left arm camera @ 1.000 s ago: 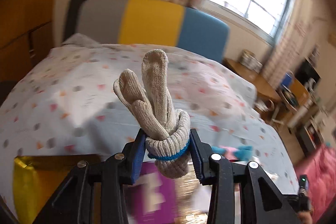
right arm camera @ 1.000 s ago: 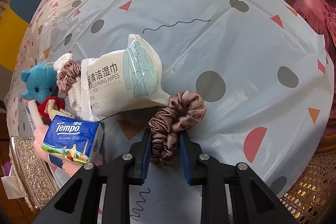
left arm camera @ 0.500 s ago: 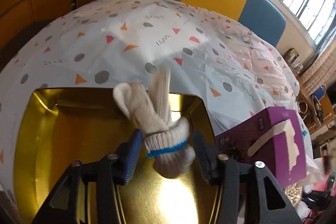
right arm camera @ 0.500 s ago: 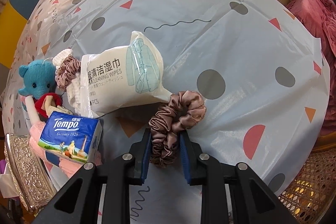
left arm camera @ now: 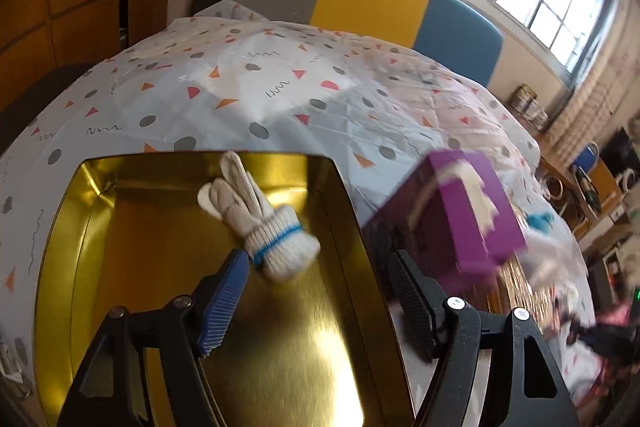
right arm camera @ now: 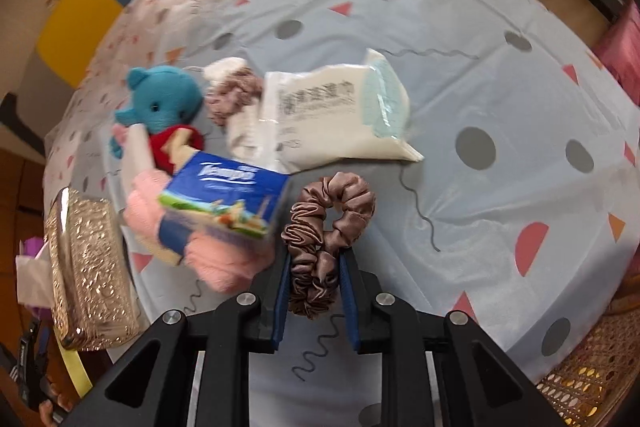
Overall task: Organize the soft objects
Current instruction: 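Carry the glove bundle into the gold tray and open the left tool while the right tool grasps the scrunchie, then carry the brown scrunchie into the gold tray and open the right tool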
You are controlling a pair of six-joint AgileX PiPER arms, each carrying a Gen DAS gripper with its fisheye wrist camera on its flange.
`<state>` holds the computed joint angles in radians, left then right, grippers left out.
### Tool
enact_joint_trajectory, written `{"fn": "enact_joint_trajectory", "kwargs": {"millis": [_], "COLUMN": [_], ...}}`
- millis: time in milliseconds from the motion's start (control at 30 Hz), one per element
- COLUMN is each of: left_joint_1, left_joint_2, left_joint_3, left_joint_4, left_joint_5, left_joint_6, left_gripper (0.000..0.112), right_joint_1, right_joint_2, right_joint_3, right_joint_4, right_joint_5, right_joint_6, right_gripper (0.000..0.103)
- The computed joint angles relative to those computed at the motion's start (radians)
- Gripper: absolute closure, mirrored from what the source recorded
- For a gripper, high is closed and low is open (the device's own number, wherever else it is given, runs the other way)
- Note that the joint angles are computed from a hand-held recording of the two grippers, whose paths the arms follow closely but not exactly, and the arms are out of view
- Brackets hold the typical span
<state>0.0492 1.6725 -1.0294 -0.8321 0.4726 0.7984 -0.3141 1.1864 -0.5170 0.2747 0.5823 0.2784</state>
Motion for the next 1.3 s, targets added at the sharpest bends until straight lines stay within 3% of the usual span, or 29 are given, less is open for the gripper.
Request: {"fn": "enact_joint_trajectory", "kwargs": {"millis": [100, 333, 467, 633, 733, 867, 1033, 1300], "left_joint_1": [0.0, 0.016, 0.027, 0.058, 0.086, 0.129, 0.199, 0.274], "left_joint_2": [-0.062, -0.141, -0.161, -0.177, -0.195, -0.22, -0.234, -0.232], "left_joint_3": [0.083, 0.199, 0.226, 0.248, 0.265, 0.288, 0.301, 0.31], "left_joint_4": [-0.034, -0.053, -0.012, 0.006, -0.011, -0.048, -0.08, -0.124], "left_joint_5": [-0.016, -0.022, -0.019, -0.02, -0.021, -0.024, -0.004, 0.008], "left_joint_6": [0.062, 0.119, 0.08, 0.064, 0.091, 0.138, 0.18, 0.23], "left_gripper": [0.039, 0.038, 0.038, 0.038, 0.038, 0.038, 0.038, 0.038], "right_joint_1": [0.065, 0.231, 0.381, 0.566, 0.679, 0.819, 0.984, 1.085], "right_joint_2": [-0.025, 0.008, 0.062, 0.201, 0.295, 0.447, 0.661, 0.912], "right_joint_3": [0.003, -0.106, -0.262, -0.545, -0.723, -0.964, -1.201, -1.334], "right_joint_4": [-0.034, -0.273, -0.461, -0.585, -0.598, -0.472, -0.375, -0.337], "right_joint_5": [-0.03, -0.043, 0.016, 0.08, 0.096, 0.094, 0.195, 0.276], "right_joint_6": [0.06, 0.304, 0.496, 0.571, 0.541, 0.349, 0.174, 0.115], "right_gripper": [0.081, 0.083, 0.083, 0.083, 0.083, 0.083, 0.083, 0.083]}}
